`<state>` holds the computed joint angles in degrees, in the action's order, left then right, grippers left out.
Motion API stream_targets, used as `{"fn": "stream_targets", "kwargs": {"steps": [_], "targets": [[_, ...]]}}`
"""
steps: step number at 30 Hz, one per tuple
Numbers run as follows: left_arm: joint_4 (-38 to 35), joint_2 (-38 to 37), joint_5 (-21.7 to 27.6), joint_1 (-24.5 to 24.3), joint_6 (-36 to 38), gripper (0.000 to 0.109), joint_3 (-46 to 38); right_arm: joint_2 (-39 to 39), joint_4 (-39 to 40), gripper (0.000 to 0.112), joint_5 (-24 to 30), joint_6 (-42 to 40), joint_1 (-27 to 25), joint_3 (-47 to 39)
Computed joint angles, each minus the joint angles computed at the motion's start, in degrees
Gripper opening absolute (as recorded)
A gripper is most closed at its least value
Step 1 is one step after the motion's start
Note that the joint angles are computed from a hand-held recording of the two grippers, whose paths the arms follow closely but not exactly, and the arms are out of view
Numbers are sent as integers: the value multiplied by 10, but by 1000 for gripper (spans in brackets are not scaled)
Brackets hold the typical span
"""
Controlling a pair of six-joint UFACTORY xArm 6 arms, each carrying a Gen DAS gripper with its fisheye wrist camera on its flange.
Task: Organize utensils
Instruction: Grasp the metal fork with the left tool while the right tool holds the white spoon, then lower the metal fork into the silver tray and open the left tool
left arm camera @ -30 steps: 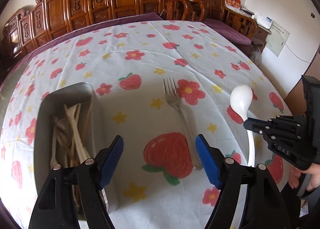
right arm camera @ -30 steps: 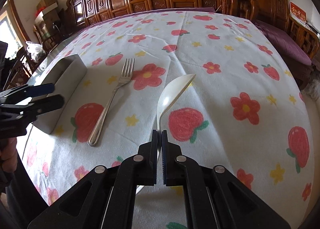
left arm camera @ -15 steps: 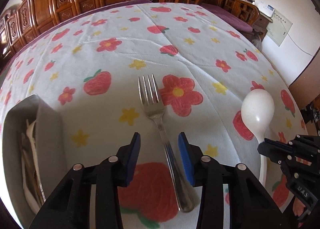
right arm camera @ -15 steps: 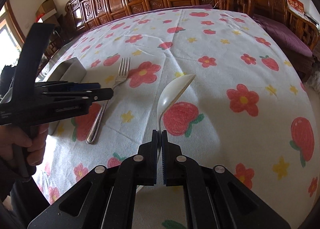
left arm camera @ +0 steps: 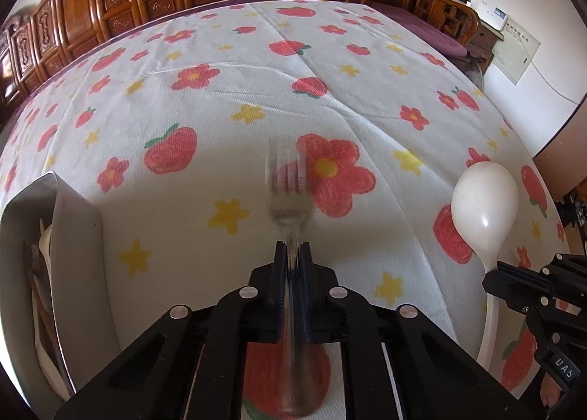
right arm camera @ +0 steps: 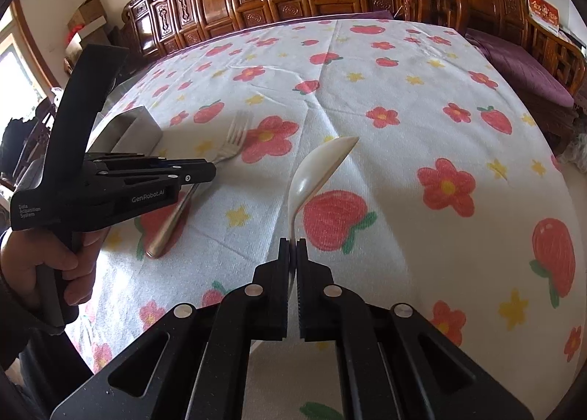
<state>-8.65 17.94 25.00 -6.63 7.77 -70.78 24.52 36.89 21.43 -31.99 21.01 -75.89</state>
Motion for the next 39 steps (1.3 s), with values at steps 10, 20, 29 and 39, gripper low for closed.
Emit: {"fn": "stream_targets", "kwargs": {"steps": [10, 20, 29, 39], "targets": [[-37, -80, -26, 0, 52, 6, 78, -21, -20, 5, -14, 13, 14, 12], [-78, -167, -39, 14, 102, 6, 127, -49, -51, 5, -27, 44, 38, 28], [-121, -228, -41, 38, 146, 6, 157, -54, -67, 5, -30, 59, 61, 11], [-150, -271, -35, 78, 182, 6, 173, -39, -64, 5, -22, 61, 84, -26]]}}
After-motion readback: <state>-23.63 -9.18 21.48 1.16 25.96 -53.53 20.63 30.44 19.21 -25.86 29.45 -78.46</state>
